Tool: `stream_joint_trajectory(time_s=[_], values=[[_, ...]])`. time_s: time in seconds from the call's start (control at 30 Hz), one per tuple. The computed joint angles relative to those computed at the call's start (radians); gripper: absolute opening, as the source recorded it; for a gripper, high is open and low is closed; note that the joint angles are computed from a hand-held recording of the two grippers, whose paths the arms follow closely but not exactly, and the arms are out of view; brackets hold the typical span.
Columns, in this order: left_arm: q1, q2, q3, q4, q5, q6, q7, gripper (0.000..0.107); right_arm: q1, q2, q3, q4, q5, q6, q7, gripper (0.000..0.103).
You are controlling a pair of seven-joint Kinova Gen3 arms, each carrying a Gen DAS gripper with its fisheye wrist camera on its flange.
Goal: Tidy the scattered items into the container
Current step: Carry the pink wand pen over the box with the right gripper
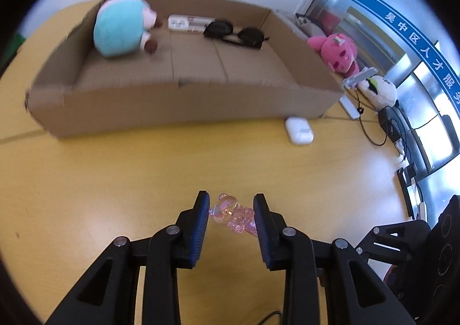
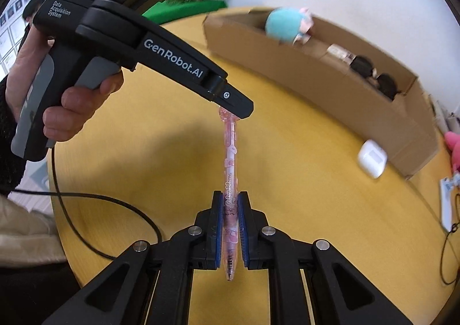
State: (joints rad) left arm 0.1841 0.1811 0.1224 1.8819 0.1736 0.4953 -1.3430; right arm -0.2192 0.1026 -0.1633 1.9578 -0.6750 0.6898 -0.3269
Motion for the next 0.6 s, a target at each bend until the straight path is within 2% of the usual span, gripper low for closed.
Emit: stream_joint_trajectory(time_s=[0.17, 0.27, 0.4, 0.6], values=[[0.029, -0.004, -0.022, -0.125, -0.120, 0.052, 0.012, 0.030, -0.010, -0.026, 0.002, -0.048, -0.046, -0.050, -0.026, 0.011], [0.022, 0.015, -0.022, -0.226, -0.163, 0.098, -0.032, 0.030, -0.051, 0.006, -0.011, -0.122, 0.001, -0.105, -0.109, 0.010], [-0.010, 0.072, -0.020, -0.374, -0.164, 0.175, -0.121, 0.030, -0.069, 0.068, -0.024, -0.241, 0.076, -0.130, -0.205, 0.011], [-0.086, 0.227, -0.009, -0.651, -0.095, 0.346, -0.274, 0.030, -0.108, 0.188, -0.022, -0.464, 0.247, -0.071, -0.423, 0.011]])
